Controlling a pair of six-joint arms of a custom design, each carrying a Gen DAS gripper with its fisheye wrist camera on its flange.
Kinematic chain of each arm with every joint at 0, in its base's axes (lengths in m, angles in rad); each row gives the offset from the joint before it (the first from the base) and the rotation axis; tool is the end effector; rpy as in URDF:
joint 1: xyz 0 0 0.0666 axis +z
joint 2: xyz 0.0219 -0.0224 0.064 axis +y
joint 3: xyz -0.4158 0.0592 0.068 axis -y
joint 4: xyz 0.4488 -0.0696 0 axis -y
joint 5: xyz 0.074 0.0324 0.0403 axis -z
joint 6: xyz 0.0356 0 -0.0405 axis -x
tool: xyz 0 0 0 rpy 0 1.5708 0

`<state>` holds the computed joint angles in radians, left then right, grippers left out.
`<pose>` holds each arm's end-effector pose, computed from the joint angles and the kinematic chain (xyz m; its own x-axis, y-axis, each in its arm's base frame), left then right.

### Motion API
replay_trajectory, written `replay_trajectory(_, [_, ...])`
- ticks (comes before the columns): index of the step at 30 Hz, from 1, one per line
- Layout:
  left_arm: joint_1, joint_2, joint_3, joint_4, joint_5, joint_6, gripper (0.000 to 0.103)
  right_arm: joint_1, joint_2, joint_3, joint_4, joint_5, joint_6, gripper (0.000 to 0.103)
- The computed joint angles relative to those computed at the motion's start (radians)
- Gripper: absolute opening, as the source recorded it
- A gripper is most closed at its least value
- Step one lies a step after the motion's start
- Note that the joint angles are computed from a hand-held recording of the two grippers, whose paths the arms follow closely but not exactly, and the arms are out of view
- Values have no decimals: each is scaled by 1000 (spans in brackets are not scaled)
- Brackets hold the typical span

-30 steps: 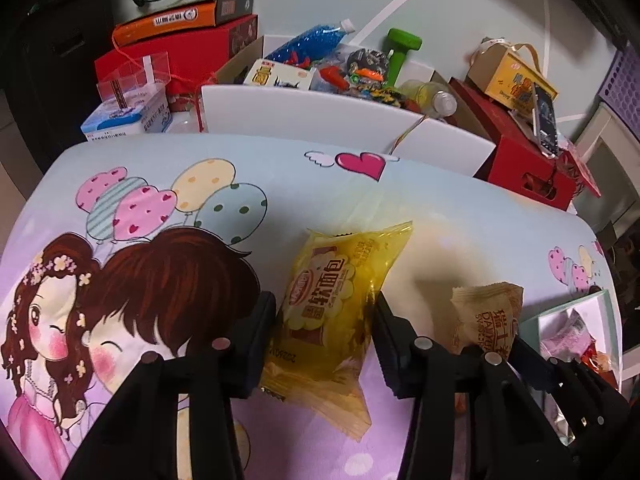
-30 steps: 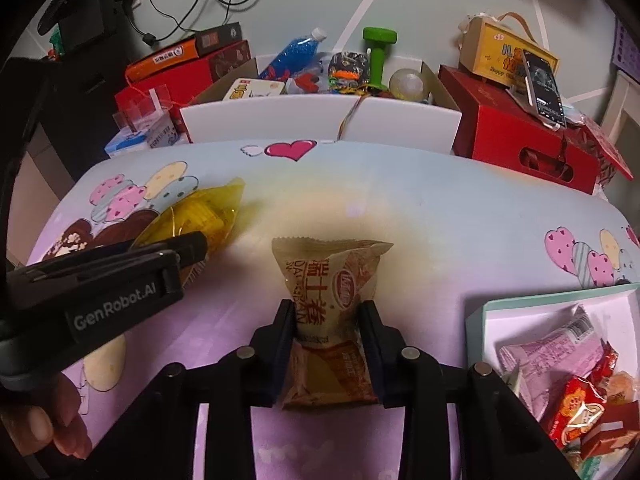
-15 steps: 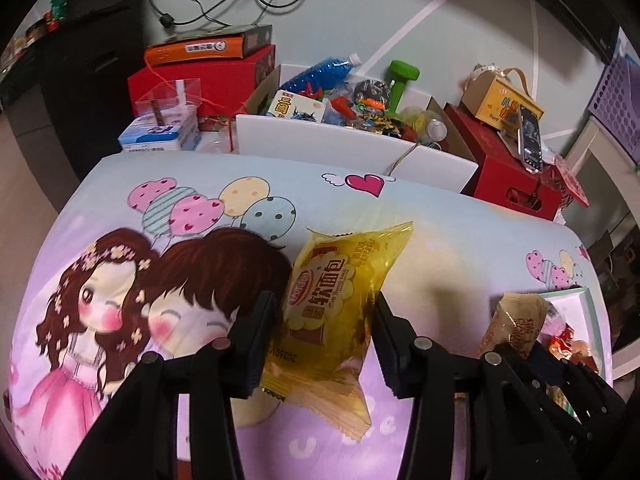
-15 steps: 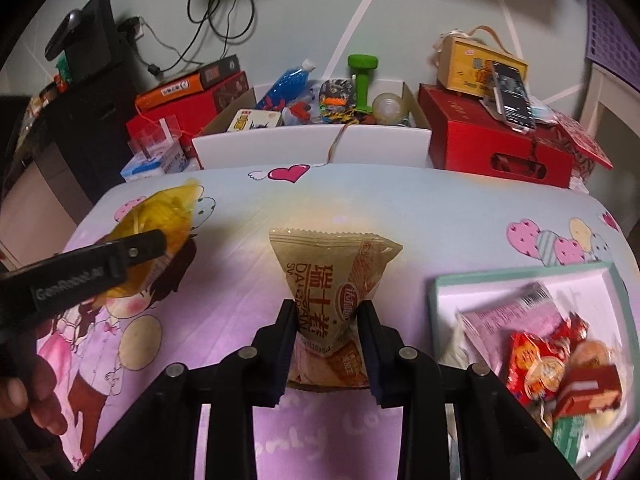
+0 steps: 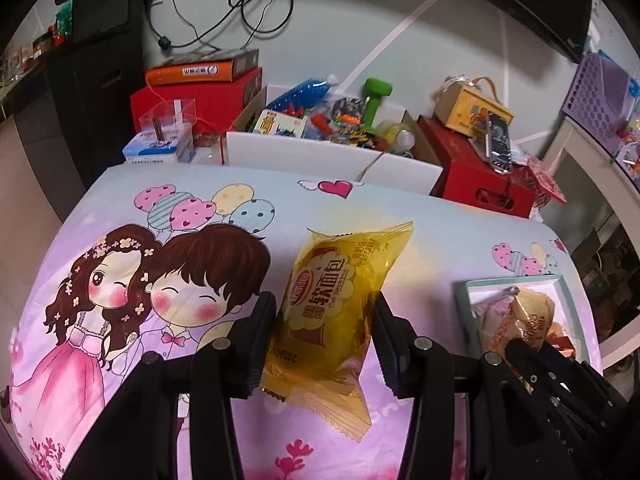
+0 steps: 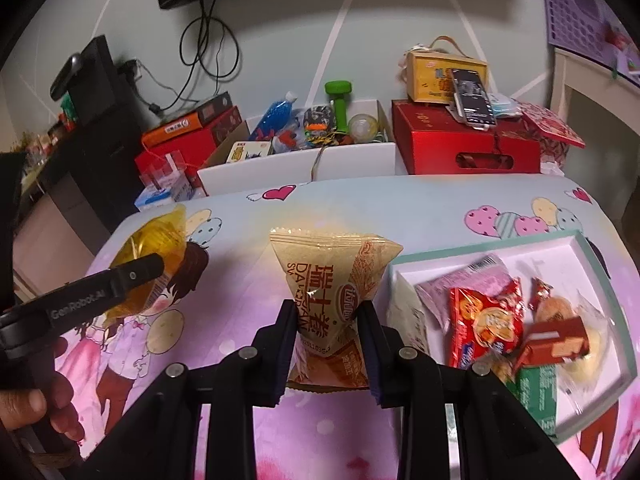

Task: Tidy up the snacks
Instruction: 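Carry the yellow bread bag and Swiss-roll bag over the white tray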

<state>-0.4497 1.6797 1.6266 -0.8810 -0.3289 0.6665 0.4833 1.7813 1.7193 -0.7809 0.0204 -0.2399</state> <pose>0.5872 -0.2711 0.4260 -0.7166 -0.3038 -0.6279 -0.2603 0.9516 -0.1634 0.6168 0.3224 0.4133 -0.7497 -0.1252 -0.6499 -0.2826 0.9485 0.1433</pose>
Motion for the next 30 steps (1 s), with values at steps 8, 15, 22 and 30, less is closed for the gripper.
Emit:
replay_trajectory(8, [-31, 4, 29, -9, -53, -13, 48, -34, -31, -26, 6, -15, -37, 33])
replay_trajectory(15, [-77, 46, 100, -20, -110, -68, 48, -83, -52, -39, -2, -4, -63, 33])
replay_trajectory(22, [-125, 100, 175, -10, -104, -141, 48, -160, -91, -79, 12, 18, -133, 33])
replay_trajectory(30, [-177, 191, 279, -2, 24, -215, 48, -240, -109, -105, 2, 30, -208, 33])
